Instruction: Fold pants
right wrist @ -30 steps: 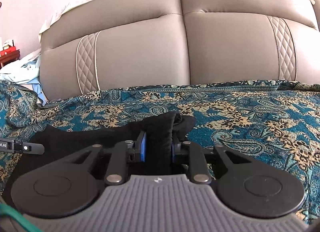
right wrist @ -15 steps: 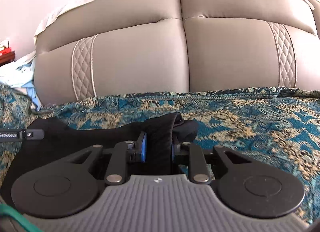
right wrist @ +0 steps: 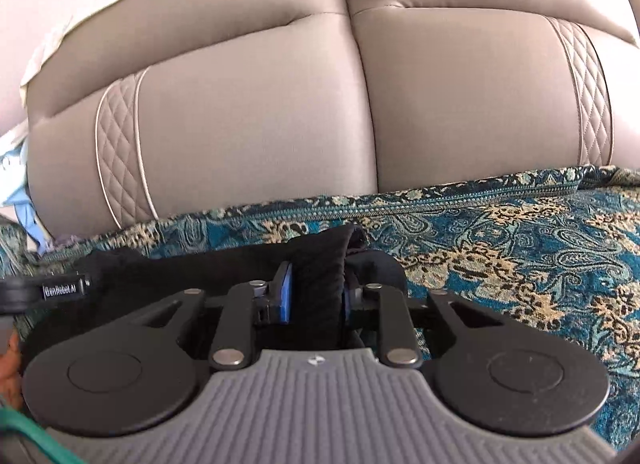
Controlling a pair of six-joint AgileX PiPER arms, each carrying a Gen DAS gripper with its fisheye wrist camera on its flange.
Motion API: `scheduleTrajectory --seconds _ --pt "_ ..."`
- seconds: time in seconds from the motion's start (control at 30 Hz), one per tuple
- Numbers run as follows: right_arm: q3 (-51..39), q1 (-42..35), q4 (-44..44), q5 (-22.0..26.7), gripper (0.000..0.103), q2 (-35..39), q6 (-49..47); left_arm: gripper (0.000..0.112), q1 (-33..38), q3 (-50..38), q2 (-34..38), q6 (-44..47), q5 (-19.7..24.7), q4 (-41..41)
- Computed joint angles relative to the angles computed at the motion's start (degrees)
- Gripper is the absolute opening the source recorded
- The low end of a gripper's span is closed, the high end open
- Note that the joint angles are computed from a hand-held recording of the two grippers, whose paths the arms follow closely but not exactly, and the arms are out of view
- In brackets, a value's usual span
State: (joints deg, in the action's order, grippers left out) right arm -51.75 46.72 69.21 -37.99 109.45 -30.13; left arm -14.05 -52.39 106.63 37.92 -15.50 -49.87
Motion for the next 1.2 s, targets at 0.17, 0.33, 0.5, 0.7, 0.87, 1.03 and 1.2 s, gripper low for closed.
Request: scheduleTrajectory --seconds 0.17,0.33,0.5,0.7,0.87,1.03,1.2 --pt "0.67 0.08 -1.8 -0.95 0.034 1.27 2.4 0.032 -0.03 -0.08 0.5 1.85 -0.2 -2.59" --pt "-0.07 -0.14 0.78 -0.7 0.063 1.18 1.28 0.062 -1.74 -0.21 0.06 15.28 -3.23 -17.06" --pt "3.16 3.46 5.02 -4.54 0.076 -2.63 -2.5 0.082 -2.1 6.24 -4.93 11.97 -3.14 -11.14" --pt "9.7 8.92 12.38 -9.72 0.079 -7.44 -7.34 0.086 -6.87 16.71 -12.57 12.13 -8.57 -9.8" --pt "13.46 13.81 21.15 -13.04 0.081 -10.03 -12.42 0.088 -12.17 23.47 -19.04 14.25 -10.69 -14.41" --pt "19.6 22.87 24.03 -18.37 0.083 -15.66 -5.85 0.092 -17.55 28.55 -25.64 16.81 -11.58 -21.3" --pt "20.22 34.4 26.98 -25.42 0.088 -14.41 0.18 0.094 -27.18 33.06 -30.6 18.48 -17.42 -31.07"
